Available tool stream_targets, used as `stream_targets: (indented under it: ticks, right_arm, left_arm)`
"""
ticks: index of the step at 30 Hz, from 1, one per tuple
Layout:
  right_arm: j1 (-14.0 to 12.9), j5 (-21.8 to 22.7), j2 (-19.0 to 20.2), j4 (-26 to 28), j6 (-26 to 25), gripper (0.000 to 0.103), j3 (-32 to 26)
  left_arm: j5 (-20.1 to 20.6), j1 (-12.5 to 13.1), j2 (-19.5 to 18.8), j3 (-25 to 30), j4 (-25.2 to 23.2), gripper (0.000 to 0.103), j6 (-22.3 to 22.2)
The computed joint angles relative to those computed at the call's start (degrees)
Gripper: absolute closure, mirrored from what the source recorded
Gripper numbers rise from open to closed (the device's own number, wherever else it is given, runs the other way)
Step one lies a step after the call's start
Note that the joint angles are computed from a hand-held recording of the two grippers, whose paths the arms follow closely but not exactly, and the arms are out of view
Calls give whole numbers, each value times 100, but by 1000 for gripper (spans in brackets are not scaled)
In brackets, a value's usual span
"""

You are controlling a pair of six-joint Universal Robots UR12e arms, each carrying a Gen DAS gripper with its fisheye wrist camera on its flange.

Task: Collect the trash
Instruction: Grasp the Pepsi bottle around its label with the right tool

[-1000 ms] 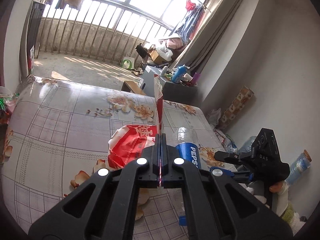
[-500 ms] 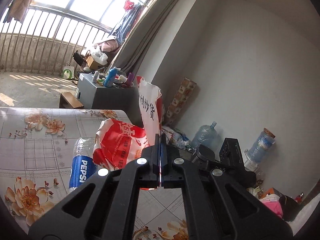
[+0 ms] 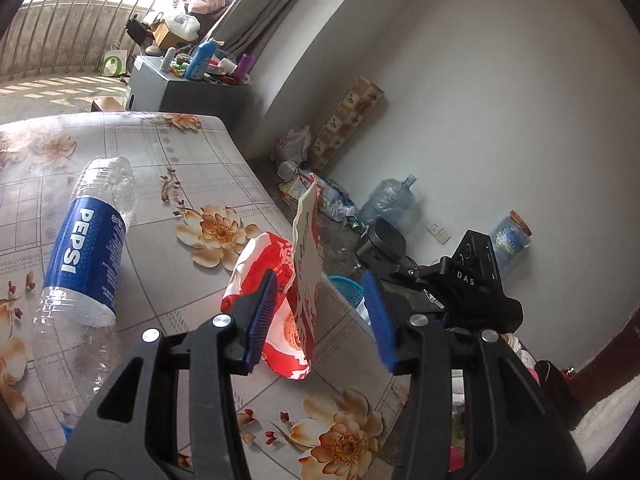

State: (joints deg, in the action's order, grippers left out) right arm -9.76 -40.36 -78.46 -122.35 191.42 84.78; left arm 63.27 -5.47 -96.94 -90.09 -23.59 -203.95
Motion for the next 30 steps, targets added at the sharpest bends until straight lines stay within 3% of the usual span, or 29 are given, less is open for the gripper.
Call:
stream_targets:
  ticks: [6,10,12,14,15,17,18,21,25,30]
  right_arm:
    - [-15,137,-115,-155,-393,18,80]
    - [-8,1021,-241,-405,-1286,18,147]
    - [93,1400,-294,-20,-2115,18,71]
    - [258,1675,-332,1010,-3271,18,-98]
    - [373,1665,-330,1538,-3773,18,-216]
    - [636,1383,-287,2073,-4210,18,-392]
    - [793,1093,-244,2178,-4236,18,-484]
    - [1205,72,-118,1737,-3616,18,-631]
    - [1489,-399,127,1179,-2476,18,-808]
    - [1879,-1543,423,503,-1601,18,-1035]
  left_arm:
    - [312,116,258,-213,308,62,-181]
    - [1050,196,582,-405,313,62,-93]
    - [1523,239,715,-495,199,62,-96]
    - [1931,286,817,-563,-1,62,-184]
    - [2215,303,870,-589,-206,62,-250]
    - [2659,329,941,-627,-543,62,-389]
    - [2755,369,989,-674,-659,62,-506]
    - [3030,458,1153,-835,-920,62,-821]
    - [3315,542,1351,-1005,-1120,61,-915]
    - [3511,666,1562,-1144,-1334,48,-1093]
